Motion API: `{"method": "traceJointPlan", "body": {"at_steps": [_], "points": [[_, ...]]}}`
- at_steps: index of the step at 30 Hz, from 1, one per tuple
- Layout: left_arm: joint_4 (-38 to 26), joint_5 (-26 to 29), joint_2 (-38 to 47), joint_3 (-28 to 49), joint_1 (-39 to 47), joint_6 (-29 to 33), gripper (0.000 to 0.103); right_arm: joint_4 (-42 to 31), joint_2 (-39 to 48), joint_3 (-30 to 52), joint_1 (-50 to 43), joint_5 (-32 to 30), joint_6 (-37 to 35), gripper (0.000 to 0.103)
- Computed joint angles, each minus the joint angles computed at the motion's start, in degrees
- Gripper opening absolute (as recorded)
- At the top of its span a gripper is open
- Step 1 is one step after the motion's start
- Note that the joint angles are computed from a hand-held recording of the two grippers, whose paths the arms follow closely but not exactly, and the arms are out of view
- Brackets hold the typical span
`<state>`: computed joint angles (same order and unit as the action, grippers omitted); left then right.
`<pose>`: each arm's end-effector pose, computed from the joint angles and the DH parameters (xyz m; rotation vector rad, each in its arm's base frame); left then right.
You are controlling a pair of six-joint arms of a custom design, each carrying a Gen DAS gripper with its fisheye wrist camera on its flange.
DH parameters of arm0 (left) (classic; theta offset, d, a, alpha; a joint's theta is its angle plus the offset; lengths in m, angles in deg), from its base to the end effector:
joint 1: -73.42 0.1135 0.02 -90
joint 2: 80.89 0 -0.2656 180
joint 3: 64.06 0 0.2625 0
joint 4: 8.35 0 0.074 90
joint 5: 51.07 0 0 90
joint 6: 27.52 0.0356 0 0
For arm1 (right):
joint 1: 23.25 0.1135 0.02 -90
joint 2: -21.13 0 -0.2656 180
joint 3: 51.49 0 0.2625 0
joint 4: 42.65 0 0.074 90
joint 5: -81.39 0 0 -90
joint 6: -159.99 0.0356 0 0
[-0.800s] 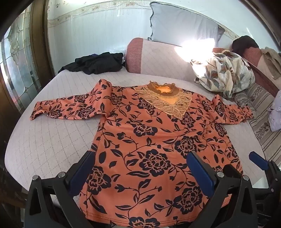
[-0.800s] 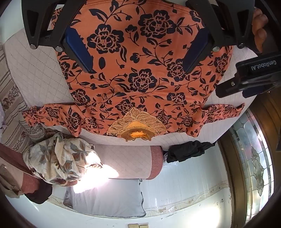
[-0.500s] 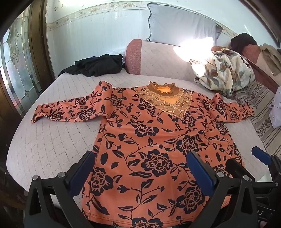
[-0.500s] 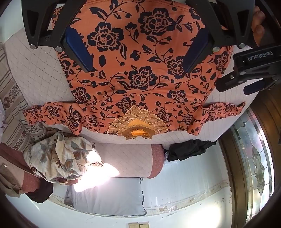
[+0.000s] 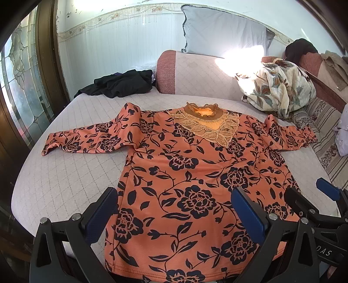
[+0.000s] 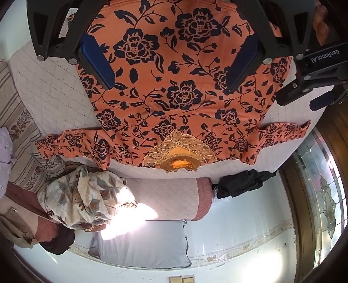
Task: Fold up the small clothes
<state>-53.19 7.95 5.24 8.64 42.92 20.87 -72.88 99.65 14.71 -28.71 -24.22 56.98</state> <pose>0.2784 -0.1427 0.2286 -0.4178 2.3555 0.1354 0.3029 -0.0193 0.2445 -0.2872 2.2663 0.1477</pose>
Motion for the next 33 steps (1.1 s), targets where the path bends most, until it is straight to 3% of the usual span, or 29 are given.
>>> {"method": "traceJointPlan", "body": {"at_steps": [33], "points": [[-1.1,-1.0,0.5,0.3,-0.8,-0.6,0.103,-0.3,0.2,1.1,0.1,0.8,1.5,0.103]]}}
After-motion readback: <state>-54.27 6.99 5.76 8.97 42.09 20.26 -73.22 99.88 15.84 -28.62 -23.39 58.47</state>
